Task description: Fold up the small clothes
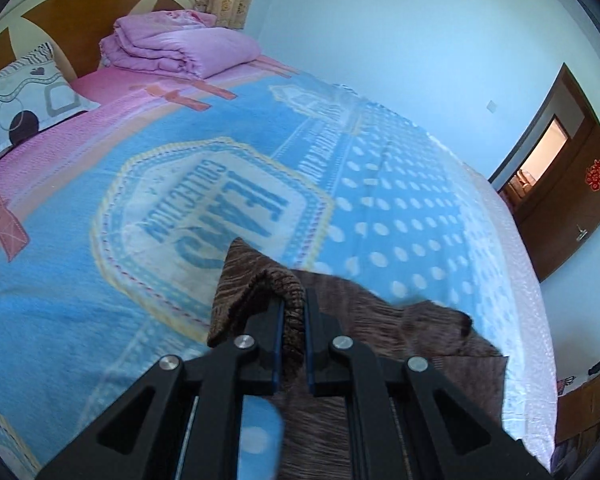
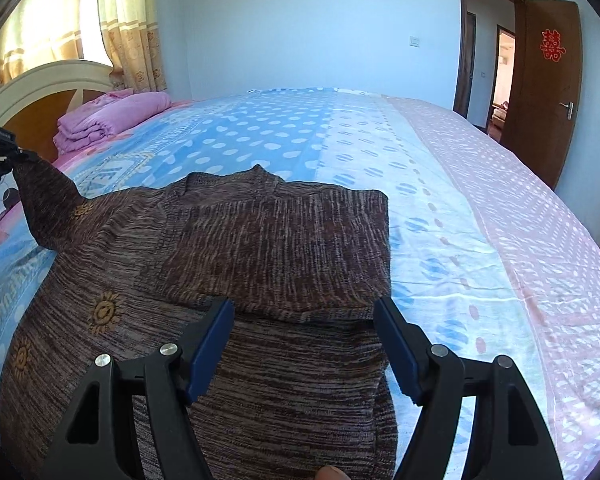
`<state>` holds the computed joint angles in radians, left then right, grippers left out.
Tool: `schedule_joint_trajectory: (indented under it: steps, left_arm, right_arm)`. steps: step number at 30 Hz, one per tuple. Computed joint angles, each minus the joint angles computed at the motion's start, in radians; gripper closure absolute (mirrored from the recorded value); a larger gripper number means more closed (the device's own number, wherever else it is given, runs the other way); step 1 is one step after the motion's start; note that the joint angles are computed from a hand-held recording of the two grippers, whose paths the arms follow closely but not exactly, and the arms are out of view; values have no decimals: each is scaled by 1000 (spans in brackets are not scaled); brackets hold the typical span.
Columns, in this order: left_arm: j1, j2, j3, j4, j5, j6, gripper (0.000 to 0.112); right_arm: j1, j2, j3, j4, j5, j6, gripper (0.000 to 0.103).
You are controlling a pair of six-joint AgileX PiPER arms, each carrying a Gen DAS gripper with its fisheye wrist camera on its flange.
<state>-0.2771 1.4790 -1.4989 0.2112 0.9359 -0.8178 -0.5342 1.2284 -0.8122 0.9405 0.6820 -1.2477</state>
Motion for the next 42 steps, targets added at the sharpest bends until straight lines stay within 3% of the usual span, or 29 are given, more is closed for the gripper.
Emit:
schedule_joint_trajectory:
  steps: [6,15,19,22,26,29,30,31,33,35,38,40,42]
  left_arm:
    - [-151,82,-123,45,21,-108,103]
    - [-357,269,-241,60,-21,-228,103]
    - [-464,436,-365,160,39,-294,101]
    - [-498,536,-444,161,92,-260,100]
    - [-544,472,-340,181,59,-219,98]
    - [-594,309,-139,364,17,-302,68]
    - [-602,249,-56,446,0,-355,50]
    - [-611,199,14,541,21,-412,39]
    - [-594,159,100,670,127,-446,38]
    - [-509,166,129,665,179,-390,39]
    - [-374,174,159,600,145,-294,42]
    - [-324,176,185,585,122,-289,42]
    - [-295,188,209,557,101,-278,42]
  right_arm:
    - [-13,19,-9,12,3,-3,30]
    - [15,27,4,10,-18,-1,30]
    - [33,38,14,7,-34,-2,30]
    - [45,34,28,16,-50,-27,30]
    - [36,42,28,25,-51,-41,30]
    - [25,54,21,19,-41,-26,30]
    - [25,51,19,15,-36,-17,30]
    - [22,46,13,4,-20,1,30]
    - [22,47,-25,-30,42,67,30]
    - [54,64,-95,-86,122,181,30]
    - [170,124,-227,-151,217,330,30]
    - [282,163,-294,-229,182,424,30]
    - [415,205,-344,-363,93,560,30]
